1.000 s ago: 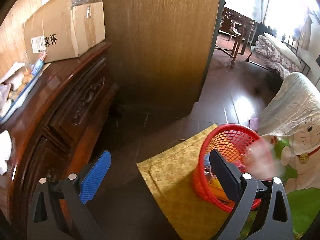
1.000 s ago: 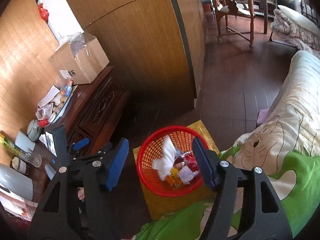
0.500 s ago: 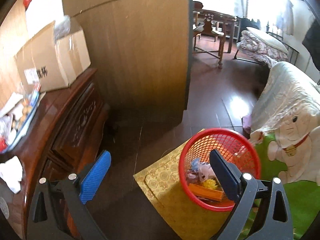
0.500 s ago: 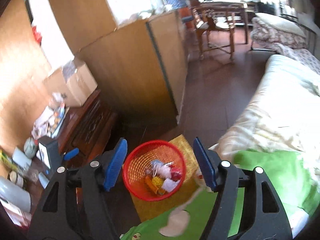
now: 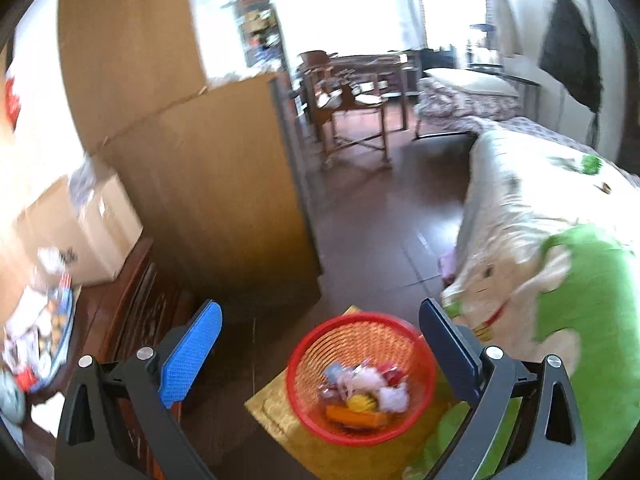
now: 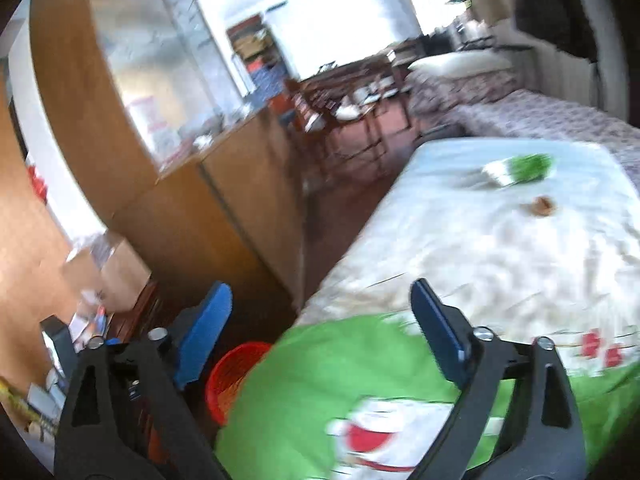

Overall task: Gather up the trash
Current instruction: 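Swing both open tools back over the bed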

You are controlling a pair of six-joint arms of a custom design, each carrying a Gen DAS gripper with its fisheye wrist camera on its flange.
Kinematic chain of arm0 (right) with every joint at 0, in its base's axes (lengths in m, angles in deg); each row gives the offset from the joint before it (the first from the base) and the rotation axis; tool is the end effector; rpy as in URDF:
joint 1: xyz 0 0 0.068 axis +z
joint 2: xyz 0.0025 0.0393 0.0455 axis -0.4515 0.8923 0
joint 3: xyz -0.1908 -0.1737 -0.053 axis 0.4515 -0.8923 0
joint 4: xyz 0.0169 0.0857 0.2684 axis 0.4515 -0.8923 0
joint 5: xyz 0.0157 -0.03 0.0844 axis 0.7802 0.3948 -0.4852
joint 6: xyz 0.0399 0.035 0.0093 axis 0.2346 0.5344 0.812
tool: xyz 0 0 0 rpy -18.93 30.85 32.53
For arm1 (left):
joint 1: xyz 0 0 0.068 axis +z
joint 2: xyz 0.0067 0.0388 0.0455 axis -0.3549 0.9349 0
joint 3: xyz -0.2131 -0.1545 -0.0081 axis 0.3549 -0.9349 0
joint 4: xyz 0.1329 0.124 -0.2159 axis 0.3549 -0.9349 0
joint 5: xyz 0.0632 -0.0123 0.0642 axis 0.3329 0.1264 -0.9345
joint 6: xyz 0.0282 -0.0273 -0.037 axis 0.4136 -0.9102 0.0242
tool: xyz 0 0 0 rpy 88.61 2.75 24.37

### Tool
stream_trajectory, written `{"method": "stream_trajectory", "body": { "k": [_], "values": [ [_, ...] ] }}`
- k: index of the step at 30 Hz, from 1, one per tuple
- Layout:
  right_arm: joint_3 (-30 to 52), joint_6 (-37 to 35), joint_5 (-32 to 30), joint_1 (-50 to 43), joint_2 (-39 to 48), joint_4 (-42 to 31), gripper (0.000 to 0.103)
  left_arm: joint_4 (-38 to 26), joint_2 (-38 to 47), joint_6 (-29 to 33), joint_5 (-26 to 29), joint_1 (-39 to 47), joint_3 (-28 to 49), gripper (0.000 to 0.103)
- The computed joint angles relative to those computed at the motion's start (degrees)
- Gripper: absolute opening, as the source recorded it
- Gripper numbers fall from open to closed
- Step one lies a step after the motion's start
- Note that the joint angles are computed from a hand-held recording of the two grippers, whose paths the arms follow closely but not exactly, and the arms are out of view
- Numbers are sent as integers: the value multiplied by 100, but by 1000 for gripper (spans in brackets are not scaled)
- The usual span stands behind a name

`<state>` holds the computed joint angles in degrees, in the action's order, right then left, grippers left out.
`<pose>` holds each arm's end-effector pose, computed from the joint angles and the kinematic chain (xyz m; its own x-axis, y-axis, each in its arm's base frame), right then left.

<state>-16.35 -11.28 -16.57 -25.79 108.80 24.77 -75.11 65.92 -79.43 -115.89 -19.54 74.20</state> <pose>0.3168 0.0280 0.1029 -0.5793 -0.0929 -0.8098 -0.5575 0.7699 0.3106 0.1791 0.0215 0.0773 -0.6185 -0.2087 -0.7576 -0.5165 0.8345 0.1918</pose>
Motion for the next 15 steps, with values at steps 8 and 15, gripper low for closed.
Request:
{"method": "stream_trajectory", "body": {
  "k": [8,15],
  "values": [
    [718,-721,17,-1162,694,-239,96,-145,1690,-261,-998,-2007,1610,97],
    [2607,-741,457,-1639,2149,-1436,96,-144,3378,-116,-280,-2420,3557,97]
  ]
}}
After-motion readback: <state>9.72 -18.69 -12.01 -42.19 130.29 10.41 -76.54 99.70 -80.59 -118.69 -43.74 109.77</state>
